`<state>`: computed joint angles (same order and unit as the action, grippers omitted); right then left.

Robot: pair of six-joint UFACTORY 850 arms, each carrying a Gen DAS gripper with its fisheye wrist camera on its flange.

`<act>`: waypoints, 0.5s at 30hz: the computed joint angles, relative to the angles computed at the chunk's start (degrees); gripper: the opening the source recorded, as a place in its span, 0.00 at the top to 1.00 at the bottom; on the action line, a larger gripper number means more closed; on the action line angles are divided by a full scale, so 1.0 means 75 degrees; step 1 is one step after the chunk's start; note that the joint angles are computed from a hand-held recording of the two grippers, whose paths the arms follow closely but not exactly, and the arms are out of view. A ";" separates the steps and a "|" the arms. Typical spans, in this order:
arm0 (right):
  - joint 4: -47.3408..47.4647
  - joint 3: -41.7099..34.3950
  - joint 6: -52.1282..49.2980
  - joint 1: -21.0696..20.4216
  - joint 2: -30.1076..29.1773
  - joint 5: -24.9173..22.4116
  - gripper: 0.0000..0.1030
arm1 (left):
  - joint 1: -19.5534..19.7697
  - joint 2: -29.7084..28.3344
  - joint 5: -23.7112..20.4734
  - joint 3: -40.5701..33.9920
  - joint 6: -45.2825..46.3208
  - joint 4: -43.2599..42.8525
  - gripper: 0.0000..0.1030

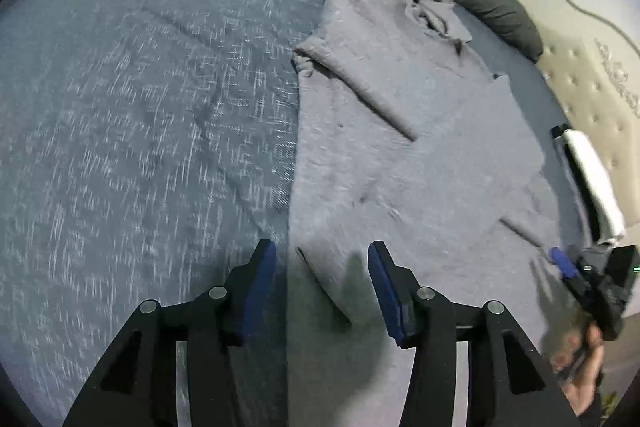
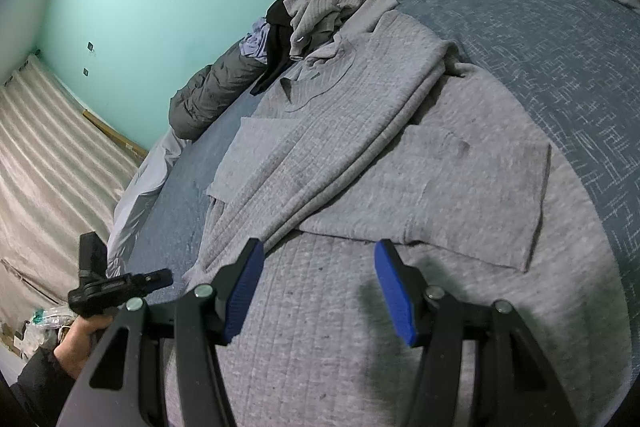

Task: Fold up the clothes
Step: 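Grasp the sweatshirt edge with the left gripper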

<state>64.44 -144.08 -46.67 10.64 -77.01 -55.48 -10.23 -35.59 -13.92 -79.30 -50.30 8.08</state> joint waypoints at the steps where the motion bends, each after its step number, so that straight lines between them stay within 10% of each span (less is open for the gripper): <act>1: 0.0012 0.0001 0.0004 -0.0005 -0.0002 0.0005 0.43 | 0.0001 -0.0140 -0.0137 -0.0171 -0.0101 0.0161 0.50; 6: 0.0030 -0.0126 0.0096 -0.0029 -0.0085 0.0000 0.43 | -0.0099 -0.0511 -0.0693 -0.0609 0.0132 0.0462 0.93; 15: -0.0100 -0.0452 0.0366 -0.0037 -0.0275 -0.0035 0.43 | -0.0175 0.0117 -0.0030 0.0130 -0.3470 0.3756 0.98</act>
<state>63.69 -147.47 -43.93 10.37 -79.07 -55.74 -11.54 -34.71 -14.15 -78.32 -76.33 36.25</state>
